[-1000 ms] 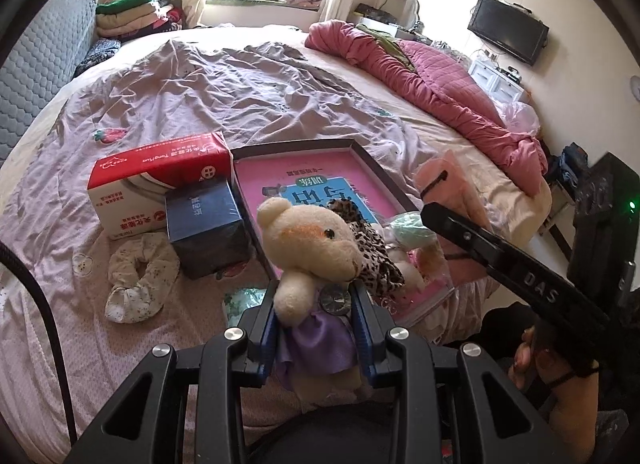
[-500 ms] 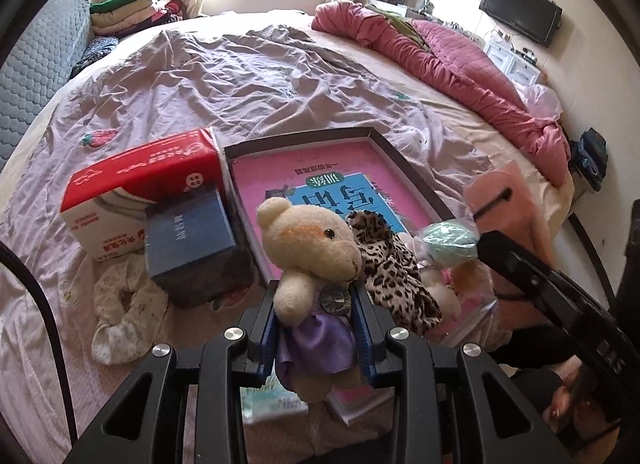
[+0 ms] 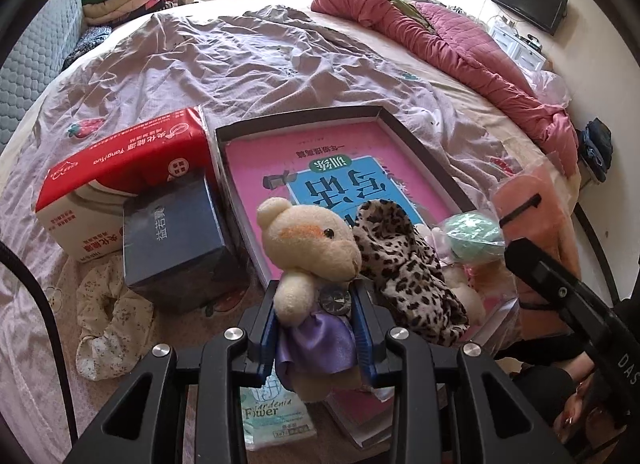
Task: Organize soft objects
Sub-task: 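Carry the teddy bear and pink towel over the pink tray with both tools, then lower the bear and towel into the tray and open both tools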
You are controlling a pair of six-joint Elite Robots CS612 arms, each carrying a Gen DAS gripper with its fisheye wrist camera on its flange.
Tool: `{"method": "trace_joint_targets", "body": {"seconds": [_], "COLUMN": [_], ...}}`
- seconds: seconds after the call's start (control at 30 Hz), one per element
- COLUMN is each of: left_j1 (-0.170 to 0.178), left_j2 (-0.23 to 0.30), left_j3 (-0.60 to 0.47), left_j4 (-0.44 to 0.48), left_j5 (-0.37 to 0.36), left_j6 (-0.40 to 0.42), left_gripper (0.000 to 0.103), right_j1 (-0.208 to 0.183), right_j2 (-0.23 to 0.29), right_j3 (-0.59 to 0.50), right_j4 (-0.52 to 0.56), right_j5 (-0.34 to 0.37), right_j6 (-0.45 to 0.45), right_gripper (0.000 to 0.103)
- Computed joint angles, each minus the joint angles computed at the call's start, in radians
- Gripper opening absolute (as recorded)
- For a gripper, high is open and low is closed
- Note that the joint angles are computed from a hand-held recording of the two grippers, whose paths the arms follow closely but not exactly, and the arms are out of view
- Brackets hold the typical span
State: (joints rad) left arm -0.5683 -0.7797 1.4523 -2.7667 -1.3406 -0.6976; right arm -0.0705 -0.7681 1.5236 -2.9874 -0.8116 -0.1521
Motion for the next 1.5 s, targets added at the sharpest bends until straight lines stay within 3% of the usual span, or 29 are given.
{"method": "trace_joint_targets", "body": {"seconds": [0.6, 1.03, 1.17, 1.37, 1.5], "left_j1": [0.016, 0.034, 0.036, 0.04, 0.041], "left_j2": [0.04, 0.061, 0.064, 0.067, 0.064], "left_j3": [-0.053, -0.084, -0.087, -0.087, -0.085], "left_j4": [0.031, 0.056, 0.053, 0.036, 0.036], "left_j5": [-0.031, -0.068, -0.076, -0.094, -0.091], "left_j6": [0.015, -0.006, -0.01, -0.028, -0.029], "left_gripper": [0.033, 0.034, 0.034, 0.034, 0.04], "right_j1": [0.057, 0.063, 0.066, 0.063, 0.059], "right_j2": [0.053, 0.088, 0.091, 0.093, 0.089], "right_j3": [-0.099, -0.154, -0.157, -0.159, -0.151], "right_j4": [0.17, 0.181, 0.183, 0.182, 0.162], "right_j5": [-0.123, -0.1, -0.097, -0.089, -0.091], "right_j6": [-0.124, -0.128, -0.134, -0.125, -0.116], "right_gripper": [0.022, 0.026, 0.036, 0.042, 0.051]}}
